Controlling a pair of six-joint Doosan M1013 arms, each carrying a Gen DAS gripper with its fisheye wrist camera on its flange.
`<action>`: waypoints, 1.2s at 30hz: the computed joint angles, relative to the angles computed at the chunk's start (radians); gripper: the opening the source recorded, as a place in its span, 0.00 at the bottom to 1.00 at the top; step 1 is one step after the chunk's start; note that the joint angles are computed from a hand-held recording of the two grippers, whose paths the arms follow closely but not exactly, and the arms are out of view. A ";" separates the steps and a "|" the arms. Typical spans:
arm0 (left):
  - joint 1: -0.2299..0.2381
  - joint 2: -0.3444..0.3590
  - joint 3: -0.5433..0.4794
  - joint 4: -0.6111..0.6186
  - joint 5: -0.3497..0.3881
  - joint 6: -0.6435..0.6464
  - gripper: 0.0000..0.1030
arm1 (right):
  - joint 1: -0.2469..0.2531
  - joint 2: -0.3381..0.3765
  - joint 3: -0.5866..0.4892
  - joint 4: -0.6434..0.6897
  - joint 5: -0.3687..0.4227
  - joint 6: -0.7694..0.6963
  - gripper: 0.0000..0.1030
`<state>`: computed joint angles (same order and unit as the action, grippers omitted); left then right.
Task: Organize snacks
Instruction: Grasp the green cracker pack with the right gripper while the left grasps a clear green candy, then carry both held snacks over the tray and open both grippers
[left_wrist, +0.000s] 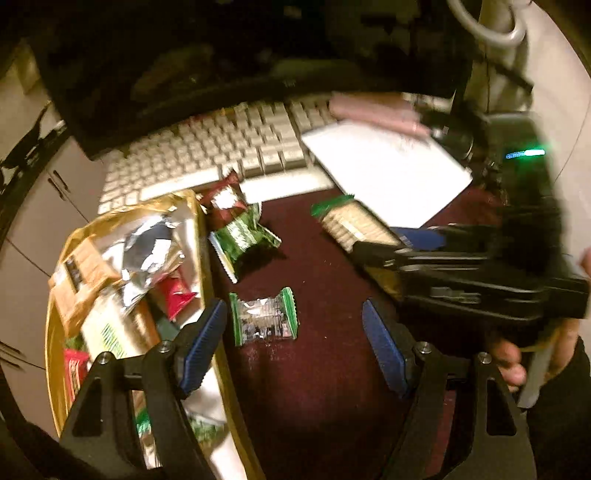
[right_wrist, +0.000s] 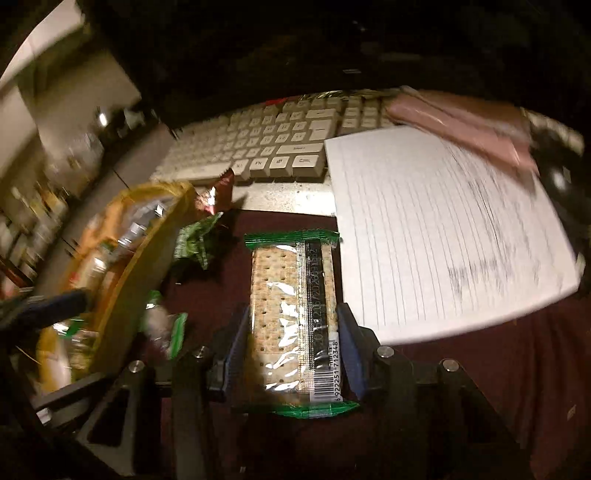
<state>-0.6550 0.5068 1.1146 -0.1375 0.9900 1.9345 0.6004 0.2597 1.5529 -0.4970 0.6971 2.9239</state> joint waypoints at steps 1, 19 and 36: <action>-0.004 0.022 -0.033 0.016 0.048 -0.016 0.74 | -0.003 -0.009 0.017 -0.002 -0.033 0.022 0.44; -0.019 0.129 -0.177 0.131 0.223 -0.097 0.27 | -0.001 -0.001 0.005 0.004 -0.024 0.014 0.45; 0.164 -0.138 0.155 -0.157 -0.200 -0.306 0.26 | 0.042 -0.019 0.025 -0.263 -0.177 0.216 0.44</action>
<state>-0.4908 0.3686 1.2697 -0.2941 0.7899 1.6285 0.6427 0.2402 1.5778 -0.7601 0.5204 3.1402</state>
